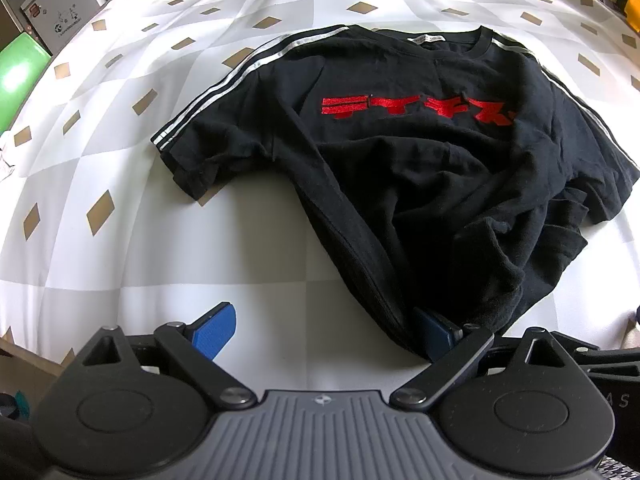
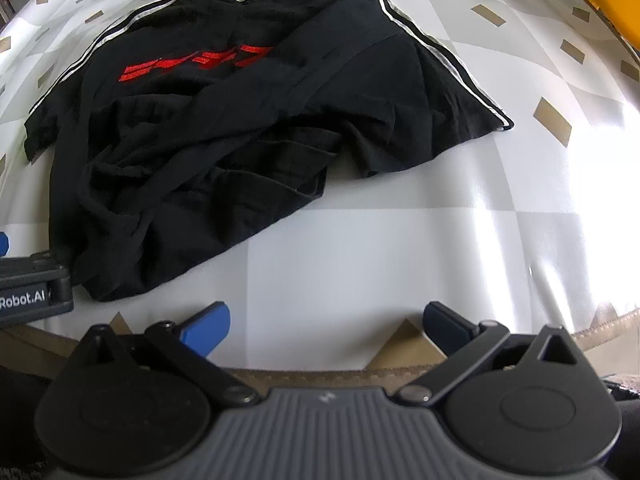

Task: Fold clothes

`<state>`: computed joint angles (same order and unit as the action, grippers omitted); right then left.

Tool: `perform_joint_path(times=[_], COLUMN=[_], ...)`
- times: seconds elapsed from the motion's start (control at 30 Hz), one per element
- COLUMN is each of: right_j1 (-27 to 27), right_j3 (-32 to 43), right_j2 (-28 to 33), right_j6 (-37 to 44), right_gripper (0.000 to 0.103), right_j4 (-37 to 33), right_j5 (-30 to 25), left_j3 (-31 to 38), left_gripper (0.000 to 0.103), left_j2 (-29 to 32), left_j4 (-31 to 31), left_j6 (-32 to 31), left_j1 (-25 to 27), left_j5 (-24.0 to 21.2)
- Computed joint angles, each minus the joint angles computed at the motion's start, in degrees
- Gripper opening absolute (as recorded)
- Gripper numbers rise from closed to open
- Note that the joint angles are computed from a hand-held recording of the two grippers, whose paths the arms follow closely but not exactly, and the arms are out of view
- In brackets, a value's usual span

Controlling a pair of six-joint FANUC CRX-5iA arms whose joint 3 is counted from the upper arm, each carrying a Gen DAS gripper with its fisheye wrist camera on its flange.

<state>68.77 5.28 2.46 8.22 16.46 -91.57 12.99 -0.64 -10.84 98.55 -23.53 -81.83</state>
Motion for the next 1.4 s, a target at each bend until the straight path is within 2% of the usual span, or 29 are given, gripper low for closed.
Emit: perform_joint_path(times=[0.37, 0.73, 0.9, 1.2, 1.4], right_j1=[0.0, 0.1, 0.0, 0.6, 0.7], right_j3=[-0.3, -0.8, -1.2, -4.7, -7.0], right_j2=[-0.4, -0.9, -1.4, -4.1, -5.9], right_j6=[0.5, 0.0, -2.7, -9.5, -12.9], right_gripper=[0.103, 0.102, 0.098, 0.079, 0.071], right_j4=[-0.2, 0.1, 0.4, 4.4, 6.2], right_j5=[0.3, 0.8, 1.0, 2.7, 4.0], left_j3=[1.3, 0.5, 1.1, 2.4, 2.1], left_gripper=[0.095, 0.095, 0.095, 0.095, 0.095], left_j2=[0.4, 0.1, -0.7, -1.0, -1.7], left_j4=[-2.3, 0.1, -2.7, -6.2, -3.7], left_j6=[-1.0, 0.6, 1.6, 3.9, 5.5], left_j1=[-1.5, 0.3, -1.4, -2.9, -1.3], left_j5=[-0.7, -0.5, 0.1, 1.2, 3.0])
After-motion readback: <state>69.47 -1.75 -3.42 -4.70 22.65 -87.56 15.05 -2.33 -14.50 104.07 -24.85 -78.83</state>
